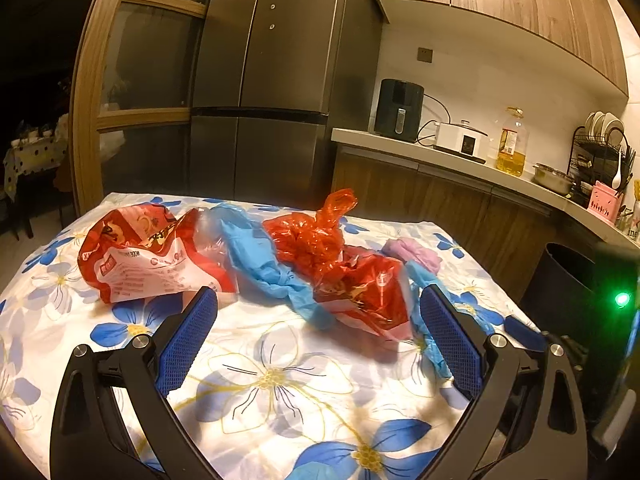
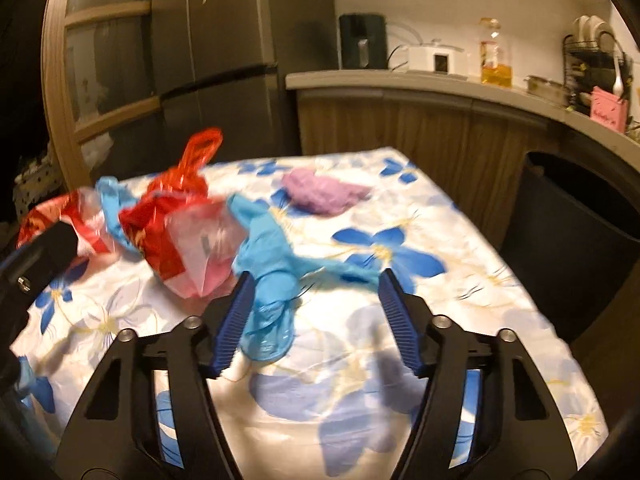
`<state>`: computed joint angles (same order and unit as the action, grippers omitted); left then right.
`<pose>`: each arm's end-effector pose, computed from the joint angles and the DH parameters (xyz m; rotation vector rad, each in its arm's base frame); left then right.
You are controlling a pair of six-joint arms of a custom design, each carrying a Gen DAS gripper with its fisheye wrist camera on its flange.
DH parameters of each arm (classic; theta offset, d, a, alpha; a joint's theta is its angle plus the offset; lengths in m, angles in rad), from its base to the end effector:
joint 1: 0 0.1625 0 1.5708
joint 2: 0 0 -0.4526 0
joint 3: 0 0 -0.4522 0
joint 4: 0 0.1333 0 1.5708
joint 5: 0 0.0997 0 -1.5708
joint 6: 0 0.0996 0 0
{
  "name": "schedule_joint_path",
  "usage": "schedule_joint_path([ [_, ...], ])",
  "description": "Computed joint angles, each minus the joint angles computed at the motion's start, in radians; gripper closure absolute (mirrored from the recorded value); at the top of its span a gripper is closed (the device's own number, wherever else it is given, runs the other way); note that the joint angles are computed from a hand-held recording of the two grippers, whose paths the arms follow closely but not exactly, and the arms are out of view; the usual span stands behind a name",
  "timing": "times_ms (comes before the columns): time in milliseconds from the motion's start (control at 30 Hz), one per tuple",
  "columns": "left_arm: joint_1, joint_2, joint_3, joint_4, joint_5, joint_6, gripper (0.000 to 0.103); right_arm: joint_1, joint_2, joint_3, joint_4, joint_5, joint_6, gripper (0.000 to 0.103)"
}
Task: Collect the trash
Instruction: 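Grasp the blue glove with the right tool while the left tool grasps the red plastic bag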
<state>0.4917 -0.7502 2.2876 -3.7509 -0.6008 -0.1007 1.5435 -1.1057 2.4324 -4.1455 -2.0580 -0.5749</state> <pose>-0.3036 -0.4070 0.0338 0.7345 2.2500 -1.3283 0.0750 -0.4296 0.1949 0.1997 -2.0577 1.2493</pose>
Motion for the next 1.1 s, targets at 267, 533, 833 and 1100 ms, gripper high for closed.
schedule_joint_path([
  [267, 0.023, 0.004, -0.012, 0.035, -0.029, -0.019, 0.006, -0.01, 0.011, -0.028, 0.11, 0.015, 0.02, 0.068],
  [533, 0.032, 0.004, -0.017, 0.054, -0.04, -0.028, 0.006, -0.013, 0.009, -0.025, 0.133, 0.044, 0.007, 0.093],
  [833, 0.051, 0.026, -0.079, 0.122, -0.067, -0.057, 0.006, -0.05, -0.068, 0.044, 0.058, 0.115, 0.078, 0.098],
  [1100, 0.101, 0.045, -0.151, 0.293, -0.135, -0.169, 0.026, -0.049, -0.1, 0.083, -0.017, 0.11, 0.039, 0.098],
])
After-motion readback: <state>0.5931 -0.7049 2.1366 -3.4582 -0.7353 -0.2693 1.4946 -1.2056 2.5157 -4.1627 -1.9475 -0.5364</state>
